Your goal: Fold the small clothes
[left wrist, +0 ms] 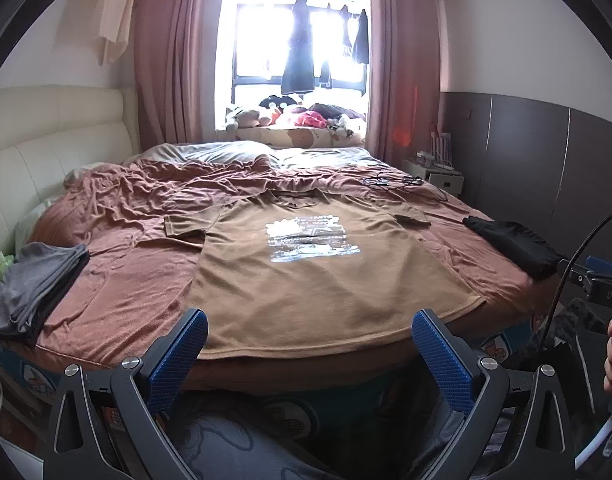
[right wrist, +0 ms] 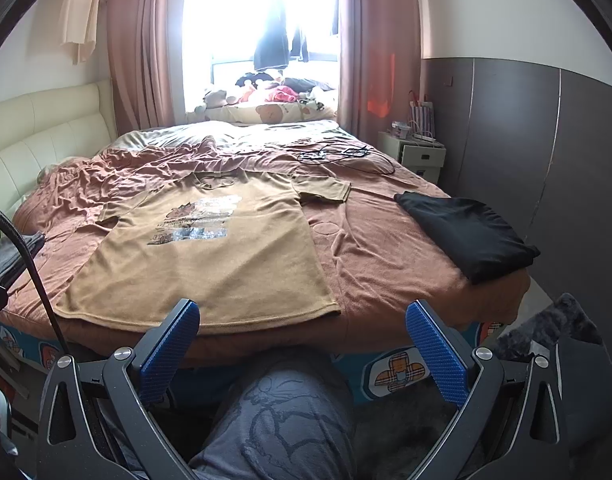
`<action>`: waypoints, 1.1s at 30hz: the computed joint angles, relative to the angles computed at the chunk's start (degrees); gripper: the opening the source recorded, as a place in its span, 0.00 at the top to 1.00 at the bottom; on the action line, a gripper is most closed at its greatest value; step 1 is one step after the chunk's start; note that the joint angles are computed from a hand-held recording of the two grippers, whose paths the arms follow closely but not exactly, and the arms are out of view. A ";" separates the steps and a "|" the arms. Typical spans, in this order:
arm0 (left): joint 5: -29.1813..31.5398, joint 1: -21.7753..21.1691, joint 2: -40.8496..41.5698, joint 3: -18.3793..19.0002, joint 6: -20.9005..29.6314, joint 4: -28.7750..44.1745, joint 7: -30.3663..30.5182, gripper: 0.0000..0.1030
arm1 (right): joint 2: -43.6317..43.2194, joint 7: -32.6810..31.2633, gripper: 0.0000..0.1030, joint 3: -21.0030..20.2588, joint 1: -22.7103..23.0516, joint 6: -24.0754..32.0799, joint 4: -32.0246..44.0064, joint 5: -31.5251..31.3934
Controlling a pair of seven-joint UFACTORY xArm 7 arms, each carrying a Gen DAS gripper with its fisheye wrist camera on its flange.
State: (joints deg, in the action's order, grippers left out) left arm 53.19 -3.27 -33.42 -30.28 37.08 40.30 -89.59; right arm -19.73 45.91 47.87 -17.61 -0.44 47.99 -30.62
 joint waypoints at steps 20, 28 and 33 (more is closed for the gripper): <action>-2.14 2.93 -2.27 5.37 0.25 -3.99 2.46 0.00 | 25.07 19.47 0.00 18.52 -12.83 12.46 19.65 -32.76; -3.01 6.78 -2.71 7.48 -0.23 -5.16 4.09 0.00 | 35.65 19.41 0.00 9.50 1.03 18.37 28.25 -39.13; -2.79 8.92 -1.25 9.55 -2.43 -5.32 5.65 0.00 | 40.38 15.73 0.00 5.26 7.09 20.25 33.03 -38.11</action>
